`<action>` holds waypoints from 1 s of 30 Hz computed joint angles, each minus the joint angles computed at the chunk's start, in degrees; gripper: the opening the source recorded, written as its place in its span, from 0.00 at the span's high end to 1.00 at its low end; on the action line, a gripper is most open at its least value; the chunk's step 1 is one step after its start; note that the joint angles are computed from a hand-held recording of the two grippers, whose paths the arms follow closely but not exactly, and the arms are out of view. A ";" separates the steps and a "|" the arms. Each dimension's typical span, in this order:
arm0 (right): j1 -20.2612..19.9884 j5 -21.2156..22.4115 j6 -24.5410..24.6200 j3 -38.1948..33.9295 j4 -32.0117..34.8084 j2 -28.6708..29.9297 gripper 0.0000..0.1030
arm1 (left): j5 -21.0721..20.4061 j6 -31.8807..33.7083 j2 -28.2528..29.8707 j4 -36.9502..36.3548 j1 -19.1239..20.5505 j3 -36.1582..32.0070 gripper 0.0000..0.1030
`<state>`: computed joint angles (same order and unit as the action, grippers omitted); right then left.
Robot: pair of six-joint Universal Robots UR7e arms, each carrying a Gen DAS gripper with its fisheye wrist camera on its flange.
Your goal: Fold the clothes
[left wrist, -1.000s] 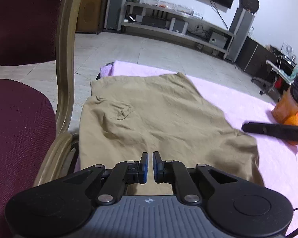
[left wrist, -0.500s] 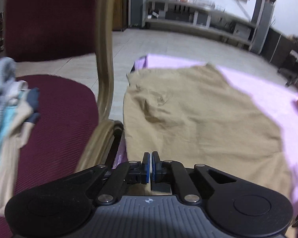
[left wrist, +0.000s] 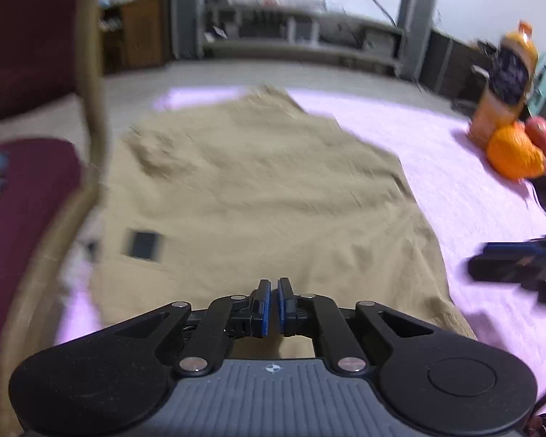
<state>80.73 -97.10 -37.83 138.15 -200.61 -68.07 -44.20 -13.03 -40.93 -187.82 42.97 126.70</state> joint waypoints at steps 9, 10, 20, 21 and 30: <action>3.89 -8.51 -10.69 0.96 -1.37 6.67 0.66 | -4.17 0.37 -1.09 9.56 -2.74 1.59 1.00; 3.73 -9.34 -9.47 1.14 1.23 4.85 0.66 | -4.43 -1.26 -1.92 9.62 -3.31 2.92 1.00; 3.81 -18.27 -9.44 8.48 -2.88 -2.80 0.57 | -3.75 -13.48 -8.38 2.42 -14.28 17.78 0.93; 3.55 -16.95 -8.30 9.13 -2.44 -4.48 0.53 | -3.10 -15.53 -9.17 -0.01 -15.61 19.41 0.90; -3.04 6.87 7.93 3.89 23.86 -11.93 0.84 | 10.20 -37.72 -12.91 13.12 -11.23 17.56 0.97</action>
<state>77.69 -90.23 -29.90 142.04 -176.75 -79.99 -34.00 -50.75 -53.83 -174.70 31.74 144.26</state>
